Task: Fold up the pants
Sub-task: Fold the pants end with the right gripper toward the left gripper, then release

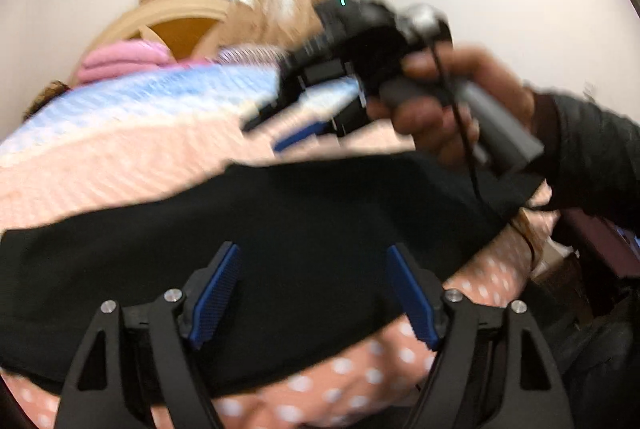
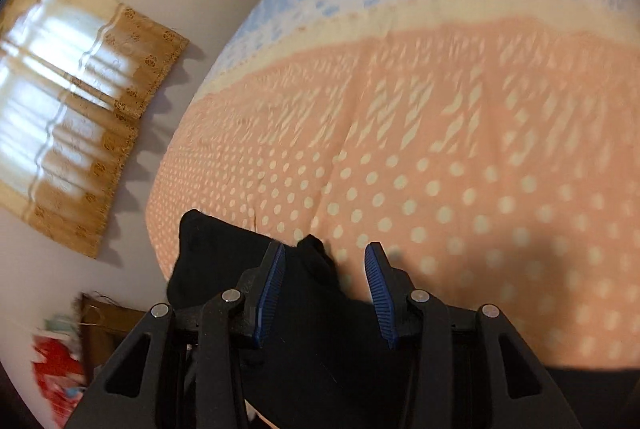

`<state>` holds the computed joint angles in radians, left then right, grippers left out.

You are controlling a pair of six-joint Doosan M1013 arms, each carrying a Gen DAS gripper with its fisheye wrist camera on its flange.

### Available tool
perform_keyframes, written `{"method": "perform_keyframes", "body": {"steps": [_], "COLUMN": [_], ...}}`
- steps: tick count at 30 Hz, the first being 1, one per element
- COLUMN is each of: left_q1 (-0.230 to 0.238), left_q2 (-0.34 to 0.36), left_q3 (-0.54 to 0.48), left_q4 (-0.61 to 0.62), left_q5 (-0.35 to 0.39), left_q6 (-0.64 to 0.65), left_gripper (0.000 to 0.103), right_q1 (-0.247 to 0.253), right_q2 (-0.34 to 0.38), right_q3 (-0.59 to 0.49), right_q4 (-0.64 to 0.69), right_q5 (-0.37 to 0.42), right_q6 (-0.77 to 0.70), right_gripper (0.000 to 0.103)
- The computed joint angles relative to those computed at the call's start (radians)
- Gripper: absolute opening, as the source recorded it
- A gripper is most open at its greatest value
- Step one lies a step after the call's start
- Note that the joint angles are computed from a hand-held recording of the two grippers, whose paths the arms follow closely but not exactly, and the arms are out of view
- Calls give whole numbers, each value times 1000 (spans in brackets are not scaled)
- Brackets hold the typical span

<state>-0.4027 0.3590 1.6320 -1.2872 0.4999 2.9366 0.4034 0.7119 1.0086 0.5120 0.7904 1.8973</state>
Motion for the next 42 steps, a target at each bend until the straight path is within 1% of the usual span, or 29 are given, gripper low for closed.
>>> {"method": "perform_keyframes", "body": {"steps": [2,4,5,7,8,9,11,12,15,17,18,19,20,22,25,28,30,32,34,35,36,37,38,40,42], "left_q1": [12,21,24,23,21,17,6,6,12,11,10,9,9,11,13,10,13,22,38,44,52,61,69,84,105], "left_q2": [6,18,23,37,44,48,39,39,44,44,42,43,43,46,42,26,7,-13,-28,-36,-42,-44,-42,-36,-26], "left_q3": [-5,-15,-15,-25,-33,-32,-11,-12,-15,-12,-9,-9,-10,-10,0,9,26,45,61,69,75,78,77,72,67], "left_q4": [-42,-7,12,88,142,176,163,166,146,144,144,143,141,122,93,102,70,26,-33,-56,-75,-72,-27,102,203], "left_q5": [-6,-1,3,19,35,36,0,3,20,13,10,9,9,10,1,-11,-50,-104,-152,-182,-214,-241,-262,-286,-273], "left_q6": [4,-56,-78,-145,-192,-210,-161,-160,-150,-134,-130,-125,-122,-102,-68,-86,-53,-13,27,38,44,27,-33,-196,-339], "left_gripper": [82,83,83,83,83,84,84,86,86,86,86,87,87,87,87,87,87,87,87,87,90,93,94,94,94], "right_q1": [-5,-6,-7,-7,-8,-8,-10,-9,-5,-1,2,10,17,25,32,39,43,48,45,48,54,61,68,81,98], "right_q2": [24,45,52,72,76,78,64,55,36,27,22,16,15,30,48,52,46,28,4,-9,-22,-33,-45,-72,-89], "right_q3": [-26,-51,-60,-82,-82,-82,-49,-34,-4,8,12,12,3,-31,-59,-68,-60,-39,-5,9,24,34,48,87,112], "right_q4": [61,95,106,128,143,157,203,219,257,277,263,199,110,-20,-110,-194,-250,-324,-309,-323,-355,-386,-409,-387,-357], "right_q5": [29,64,80,108,107,99,48,22,-28,-56,-74,-95,-100,-64,-30,-13,-18,-50,-88,-98,-109,-115,-119,-142,-127], "right_q6": [-14,-19,-21,-14,-15,-14,-44,-66,-119,-144,-142,-110,-46,61,109,139,157,180,162,163,166,167,162,107,33], "right_gripper": [44,43,38,34,25,20,11,10,9,8,8,4,4,4,4,4,4,4,5,5,5,5,6,6,20]}}
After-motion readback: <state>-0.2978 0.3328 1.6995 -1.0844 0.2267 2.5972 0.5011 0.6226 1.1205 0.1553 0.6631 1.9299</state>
